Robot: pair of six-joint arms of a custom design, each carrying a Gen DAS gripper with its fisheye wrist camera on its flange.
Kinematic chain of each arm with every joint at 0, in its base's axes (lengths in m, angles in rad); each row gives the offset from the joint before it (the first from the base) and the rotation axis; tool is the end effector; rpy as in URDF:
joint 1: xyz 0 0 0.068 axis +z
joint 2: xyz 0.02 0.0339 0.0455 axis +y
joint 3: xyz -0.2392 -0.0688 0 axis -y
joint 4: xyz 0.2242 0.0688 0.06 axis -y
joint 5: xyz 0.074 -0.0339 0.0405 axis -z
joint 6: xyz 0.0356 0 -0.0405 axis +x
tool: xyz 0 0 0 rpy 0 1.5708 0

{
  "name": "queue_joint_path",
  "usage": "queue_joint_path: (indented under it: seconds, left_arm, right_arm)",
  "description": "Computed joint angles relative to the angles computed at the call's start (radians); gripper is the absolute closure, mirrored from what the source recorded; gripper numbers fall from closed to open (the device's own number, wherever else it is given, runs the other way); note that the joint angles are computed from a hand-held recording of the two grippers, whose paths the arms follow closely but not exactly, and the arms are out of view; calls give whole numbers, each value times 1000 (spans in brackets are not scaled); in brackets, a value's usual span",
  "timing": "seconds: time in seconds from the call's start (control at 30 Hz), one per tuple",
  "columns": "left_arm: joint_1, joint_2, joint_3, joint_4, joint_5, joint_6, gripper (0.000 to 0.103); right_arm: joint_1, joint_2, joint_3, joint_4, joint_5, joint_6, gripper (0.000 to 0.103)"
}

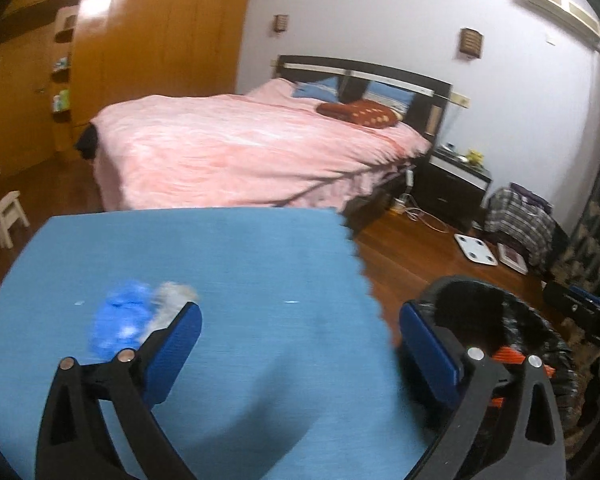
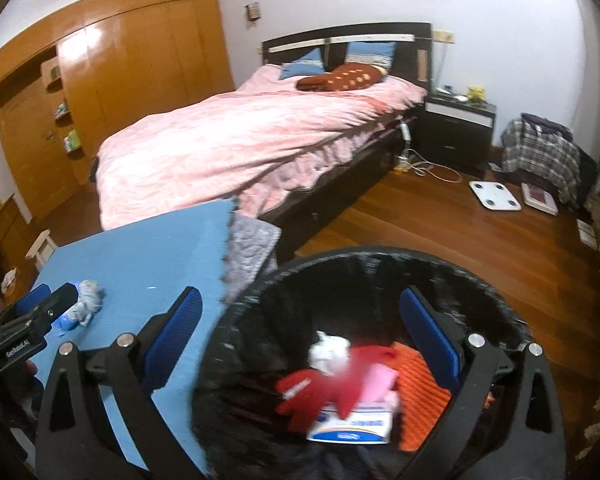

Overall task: Collect trash
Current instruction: 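Move both open tools back from the bin to the table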

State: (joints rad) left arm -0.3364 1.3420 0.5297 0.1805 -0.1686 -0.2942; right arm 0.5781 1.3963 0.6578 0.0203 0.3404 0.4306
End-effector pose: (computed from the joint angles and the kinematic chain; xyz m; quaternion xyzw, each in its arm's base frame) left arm 0.2394 -0.0774 0.1606 -0.0193 0.8892 -0.0684 0.4519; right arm 0.2290 0.1352 0.1717 0.0037 0.9001 0.0619 0.4313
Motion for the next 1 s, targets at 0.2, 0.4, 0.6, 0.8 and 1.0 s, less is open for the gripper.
queue_joint_path:
  seconds: [0.2,0.4,0.6,0.8,1.0]
  left_arm:
    - [183,-72,-75,11,66,67,6]
    - [365,-62,-112,47,143,152,6]
    - [517,72,-99,142,223,220,6]
    - [561,235,-56,213,246,258,10]
    - [556,349,5,229,270,265,16]
  right_arm:
    - [100,193,162,24,12,24,6]
    - [170,356,312,30,8,28,7]
    - [210,510,450,25,0,25,7]
    - [229,615,557,-7,-7,29,7]
    - [242,647,578,-14,-2,22,6]
